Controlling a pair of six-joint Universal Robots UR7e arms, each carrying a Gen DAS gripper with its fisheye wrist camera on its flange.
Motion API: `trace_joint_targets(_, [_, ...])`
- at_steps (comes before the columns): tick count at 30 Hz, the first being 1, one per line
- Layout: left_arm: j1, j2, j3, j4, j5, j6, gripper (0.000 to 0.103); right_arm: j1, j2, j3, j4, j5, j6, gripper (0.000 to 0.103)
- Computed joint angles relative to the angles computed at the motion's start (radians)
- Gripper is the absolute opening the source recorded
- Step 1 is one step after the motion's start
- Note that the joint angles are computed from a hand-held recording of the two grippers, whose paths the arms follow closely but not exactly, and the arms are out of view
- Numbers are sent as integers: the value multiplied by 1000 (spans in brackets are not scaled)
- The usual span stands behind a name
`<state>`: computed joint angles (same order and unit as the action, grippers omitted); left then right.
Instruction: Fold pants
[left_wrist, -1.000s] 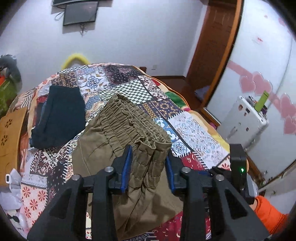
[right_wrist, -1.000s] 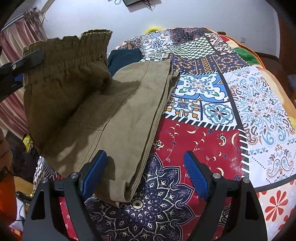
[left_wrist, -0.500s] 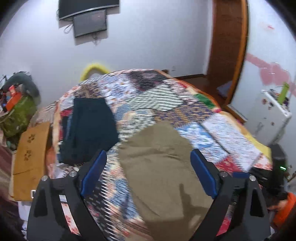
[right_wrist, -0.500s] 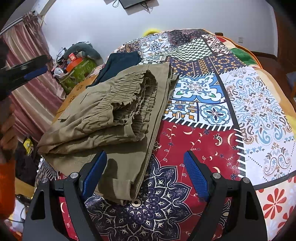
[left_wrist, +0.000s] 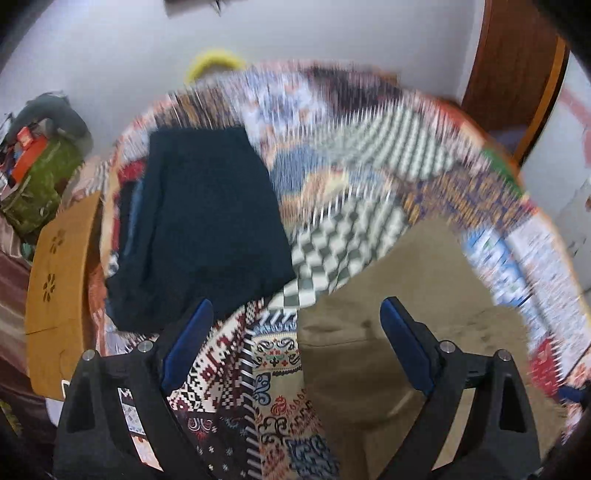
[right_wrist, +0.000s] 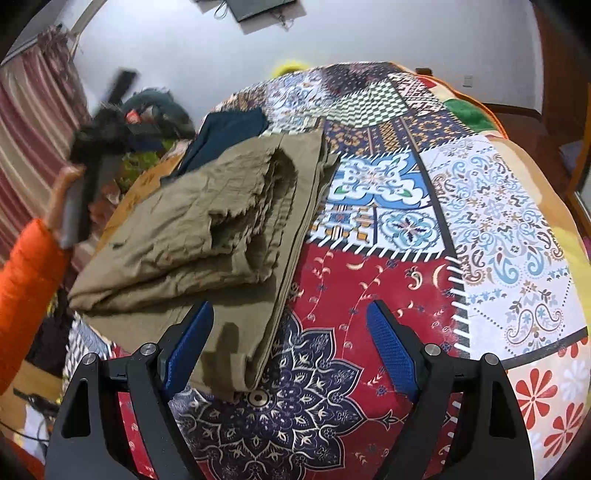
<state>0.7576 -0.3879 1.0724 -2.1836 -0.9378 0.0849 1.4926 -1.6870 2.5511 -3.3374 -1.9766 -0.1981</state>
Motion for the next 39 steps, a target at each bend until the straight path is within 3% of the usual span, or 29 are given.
trace_joint_targets(2, [5,43,-44,96,48,-13,93,3,-1,-2,-15,-5,9,83])
trace_joint_targets(4, [10,54,-33,111,74,4,95,5,-2,-4,-17,-8,12,83])
trace_joint_targets(8, [17,20,33,61,64,22,96,13,-7,-7,-10,-21,6,83])
trace_joint_targets(17, [-18,-148,307,-64,165,102,96,52,-29,10,-52,-38,6,83])
trace_joint_targets(20, [-20,-242,418,-90,140,51,96,71,-26,10,-65,-42,7,83])
trace_joint_targets(24, [-20,-353,527,-92,55,-16,96,99,-4,7,-85,-56,-10,83])
trace_joint_targets(31, [-31,-478,668,-158,-63,-83,96,86,74,-5,-131,-81,-46,81])
trace_joint_targets(33, [-36,-503,709,-206,-78,-71,96,73,89,-4,-150,-70,-45,69])
trace_joint_targets(36, [-48,-525,758,-279,-41,-35,95,51,106,-9,-129,-64,-34,52])
trace_joint_targets(38, [-55,-539,789,-321,9,-18,85,43,113,-8,-120,-67,-41,50])
trace_joint_targets(39, [-55,-543,796,-325,27,-19,84,39,109,-6,-118,-66,-53,48])
